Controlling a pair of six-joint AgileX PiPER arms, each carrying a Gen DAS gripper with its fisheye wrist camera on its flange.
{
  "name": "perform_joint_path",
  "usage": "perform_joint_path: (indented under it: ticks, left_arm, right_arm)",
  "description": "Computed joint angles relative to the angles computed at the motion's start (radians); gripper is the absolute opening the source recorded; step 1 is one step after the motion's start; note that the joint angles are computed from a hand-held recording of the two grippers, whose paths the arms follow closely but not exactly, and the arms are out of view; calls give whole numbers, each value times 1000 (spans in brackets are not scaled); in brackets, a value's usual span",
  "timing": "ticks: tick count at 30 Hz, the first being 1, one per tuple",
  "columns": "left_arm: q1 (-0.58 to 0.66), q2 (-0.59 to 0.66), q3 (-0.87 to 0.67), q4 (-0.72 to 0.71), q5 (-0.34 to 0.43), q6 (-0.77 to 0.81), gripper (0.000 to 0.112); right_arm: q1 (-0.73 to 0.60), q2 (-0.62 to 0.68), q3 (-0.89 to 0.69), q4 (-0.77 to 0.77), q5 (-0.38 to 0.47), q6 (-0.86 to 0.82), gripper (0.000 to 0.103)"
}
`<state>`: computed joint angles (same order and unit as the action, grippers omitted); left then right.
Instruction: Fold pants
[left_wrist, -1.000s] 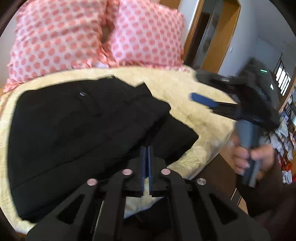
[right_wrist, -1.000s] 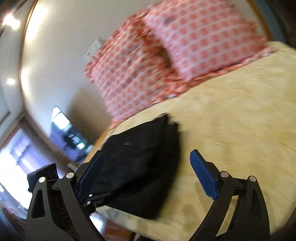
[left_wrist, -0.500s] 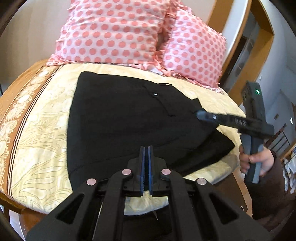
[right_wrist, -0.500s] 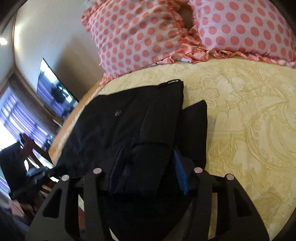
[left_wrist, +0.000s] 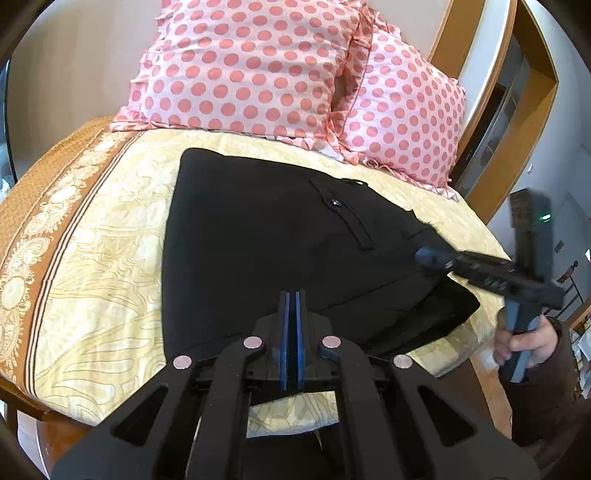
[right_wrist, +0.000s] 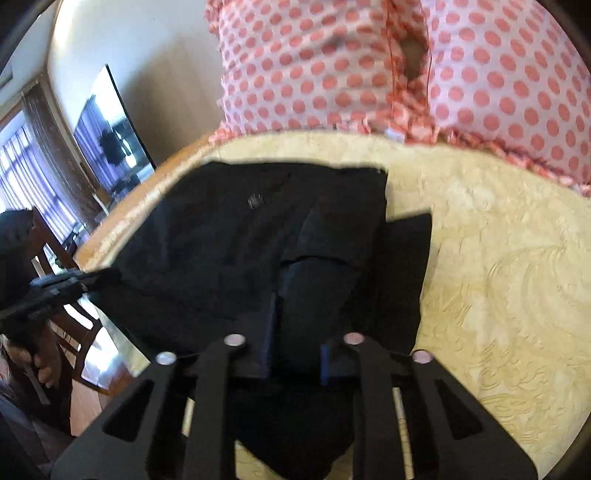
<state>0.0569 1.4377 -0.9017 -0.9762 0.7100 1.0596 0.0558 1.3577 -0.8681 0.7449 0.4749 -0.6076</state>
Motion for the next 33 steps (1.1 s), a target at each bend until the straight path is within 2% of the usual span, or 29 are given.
perform_joint_path:
  ticks: [5, 8, 9, 11, 13, 14, 16, 17, 18, 20, 21, 22, 23, 25, 26, 27, 30, 33]
  left_arm:
    - [27, -17, -4, -5, 1, 7, 1]
    - [48, -23, -5, -14, 8, 19, 1]
    - [55, -19, -7, -16, 10, 25, 1]
    - [55, -5, -17, -9, 5, 24, 1]
    - [45, 14, -35, 6, -1, 4, 1]
    - [42, 19, -42, 9, 1, 1, 1]
    - [36, 15, -46, -4, 7, 22, 1]
    - [31, 14, -47, -9, 9, 31, 1]
    - [19, 16, -50, -13, 8, 41, 1]
    - [-13, 35, -63, -3, -12, 35, 22]
    - [-29, 43, -66, 6, -29, 23, 73]
    - [-54, 48, -58, -2, -75, 19, 98]
    - [-59, 47, -45, -35, -95, 53, 98]
    - [-104, 63, -45, 17, -144, 27, 99]
    - [-115, 66, -41, 33, -164, 18, 99]
    - [-126, 65, -32, 36, -188, 27, 99]
    - [-122, 69, -16, 14, -200, 82, 100]
    - [-110, 75, -7, -23, -190, 125, 102]
  right_arm:
    - [44, -191, 34, -22, -36, 48, 12]
    - [67, -321, 132, -110, -48, 169, 12]
    - [77, -335, 166, -148, -54, 218, 12]
    - [87, -277, 212, -226, -41, 316, 12]
    - [71, -217, 230, -232, -24, 320, 19]
    - [42, -220, 230, -175, -15, 274, 25]
    - [17, -287, 219, -143, -41, 257, 54]
    - [14, -310, 213, -113, -56, 219, 81]
    - [10, -323, 200, -48, -63, 142, 87]
    - [33, -288, 154, 21, -71, 37, 87]
    - [52, -254, 131, 0, -82, 45, 86]
    - [72, -196, 99, -5, -90, 43, 86]
    - [68, -150, 78, 31, -81, 7, 85]
    - [49, -76, 53, 86, -49, -37, 80]
    - [41, -40, 40, 67, -43, -4, 71]
    - [24, -14, 25, 65, -34, 4, 67]
    - [-38, 57, -62, -1, -20, 65, 68]
    - [-138, 225, -265, -27, 84, 98, 68]
